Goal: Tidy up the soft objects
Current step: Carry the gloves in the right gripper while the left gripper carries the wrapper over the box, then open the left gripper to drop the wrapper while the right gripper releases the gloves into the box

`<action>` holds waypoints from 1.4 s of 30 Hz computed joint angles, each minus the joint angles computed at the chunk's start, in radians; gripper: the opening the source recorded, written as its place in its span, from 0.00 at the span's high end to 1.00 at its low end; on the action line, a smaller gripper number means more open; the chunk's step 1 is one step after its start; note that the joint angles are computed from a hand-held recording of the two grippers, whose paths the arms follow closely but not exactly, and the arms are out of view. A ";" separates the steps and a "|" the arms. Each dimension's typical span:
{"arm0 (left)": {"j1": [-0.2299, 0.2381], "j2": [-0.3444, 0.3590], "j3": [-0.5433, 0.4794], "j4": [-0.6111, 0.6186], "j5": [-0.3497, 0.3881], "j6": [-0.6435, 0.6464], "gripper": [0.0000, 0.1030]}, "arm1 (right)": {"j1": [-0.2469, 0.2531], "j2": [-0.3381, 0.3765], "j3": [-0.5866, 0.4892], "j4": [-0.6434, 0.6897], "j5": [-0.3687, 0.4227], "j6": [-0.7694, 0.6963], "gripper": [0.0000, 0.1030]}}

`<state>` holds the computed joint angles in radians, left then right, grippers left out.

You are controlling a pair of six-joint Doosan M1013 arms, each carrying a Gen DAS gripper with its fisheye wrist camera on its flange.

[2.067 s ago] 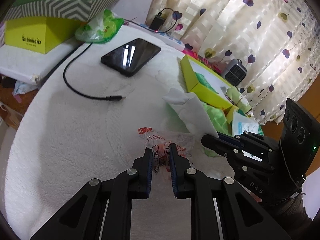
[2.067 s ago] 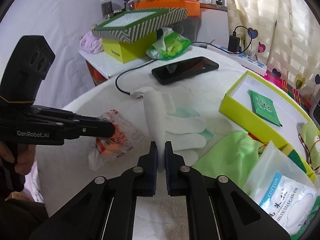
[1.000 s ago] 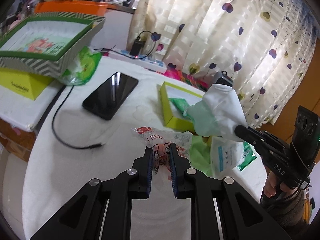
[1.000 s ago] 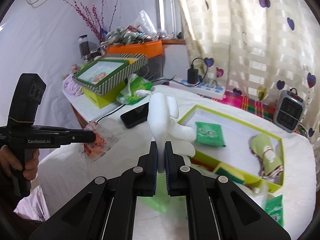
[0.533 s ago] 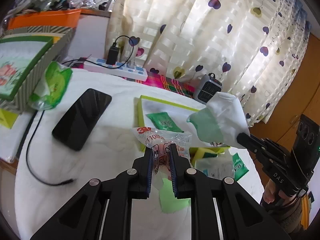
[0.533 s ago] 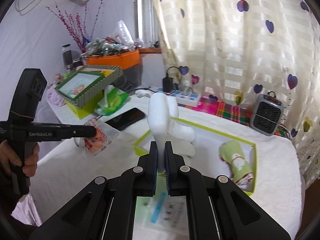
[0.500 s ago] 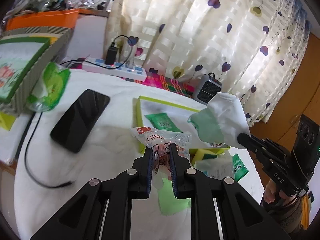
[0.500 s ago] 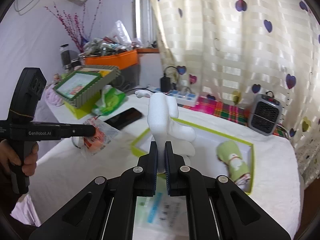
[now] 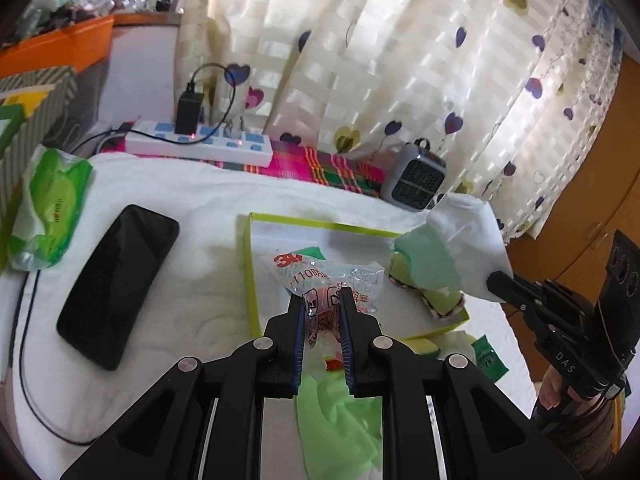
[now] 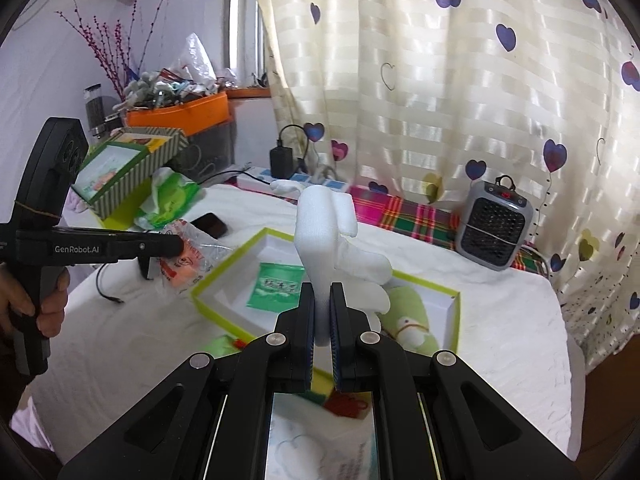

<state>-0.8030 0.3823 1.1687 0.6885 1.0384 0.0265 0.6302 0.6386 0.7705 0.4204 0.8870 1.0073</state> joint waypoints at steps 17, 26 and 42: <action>0.082 0.082 -0.070 -0.146 -0.043 0.154 0.86 | 0.011 0.142 -0.214 -0.186 0.109 0.078 0.93; 0.099 0.109 -0.095 -0.183 -0.033 0.194 0.85 | 0.035 0.213 -0.335 -0.283 0.193 0.058 0.93; 0.107 0.125 -0.112 -0.222 0.015 0.236 0.80 | 0.026 0.390 -0.657 -0.207 0.506 0.099 0.93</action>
<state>-0.6958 0.5078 1.0566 0.4662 1.0534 0.2625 0.6561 1.0288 0.1131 0.2135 1.3927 1.1065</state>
